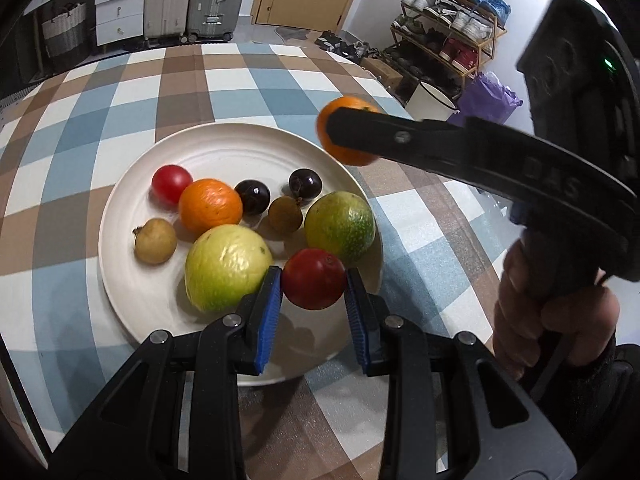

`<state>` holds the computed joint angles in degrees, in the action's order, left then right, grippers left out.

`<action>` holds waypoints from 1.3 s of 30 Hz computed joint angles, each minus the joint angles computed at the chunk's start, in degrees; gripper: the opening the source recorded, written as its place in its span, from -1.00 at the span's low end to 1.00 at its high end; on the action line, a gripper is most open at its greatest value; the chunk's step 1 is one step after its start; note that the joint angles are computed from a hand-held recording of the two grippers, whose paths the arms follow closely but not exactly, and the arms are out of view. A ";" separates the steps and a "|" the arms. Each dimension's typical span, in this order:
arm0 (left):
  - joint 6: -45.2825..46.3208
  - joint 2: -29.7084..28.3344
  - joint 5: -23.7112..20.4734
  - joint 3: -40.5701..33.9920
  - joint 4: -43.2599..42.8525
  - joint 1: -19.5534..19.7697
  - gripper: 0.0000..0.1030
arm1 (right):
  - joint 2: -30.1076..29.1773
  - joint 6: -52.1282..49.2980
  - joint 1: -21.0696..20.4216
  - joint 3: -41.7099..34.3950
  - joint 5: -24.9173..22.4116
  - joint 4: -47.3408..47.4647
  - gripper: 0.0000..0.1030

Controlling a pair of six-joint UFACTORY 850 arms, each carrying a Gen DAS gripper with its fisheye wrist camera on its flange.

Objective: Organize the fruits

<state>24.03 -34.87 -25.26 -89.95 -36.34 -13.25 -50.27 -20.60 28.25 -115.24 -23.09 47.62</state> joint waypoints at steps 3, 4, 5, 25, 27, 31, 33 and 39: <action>-0.03 -0.85 -0.66 -1.00 0.43 -0.01 -0.45 | -2.13 3.60 -0.24 -3.17 -1.61 -3.32 -0.23; -0.24 -1.10 -0.89 -1.28 0.63 -0.01 -0.45 | -2.90 4.84 -0.32 -4.32 -2.27 -4.34 -0.23; 0.14 -1.25 -1.01 -1.41 0.26 0.00 -0.45 | -3.32 5.37 -0.34 -4.89 -2.50 -4.83 -0.23; 6.00 2.51 -0.37 1.70 -5.98 0.20 -0.41 | 0.54 -1.02 -0.11 0.36 2.47 1.06 -0.05; 6.19 3.47 0.35 2.62 -6.08 0.05 -0.36 | 1.84 -2.00 -0.04 2.15 3.56 2.10 -0.04; 7.01 5.60 1.98 4.75 -6.84 -0.23 -0.34 | 4.42 -5.15 0.23 5.88 5.70 5.34 -0.03; 7.05 6.58 2.84 5.68 -6.87 -0.36 -0.34 | 5.72 -7.61 0.47 7.66 6.81 7.32 -0.02; 2.75 9.96 6.70 9.13 -2.53 -1.03 -0.30 | 10.94 -21.40 2.44 14.40 12.69 15.61 -0.02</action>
<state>26.77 -24.90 -18.57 -80.82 -38.87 -14.29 -39.34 -42.00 30.69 -100.84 -10.40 63.23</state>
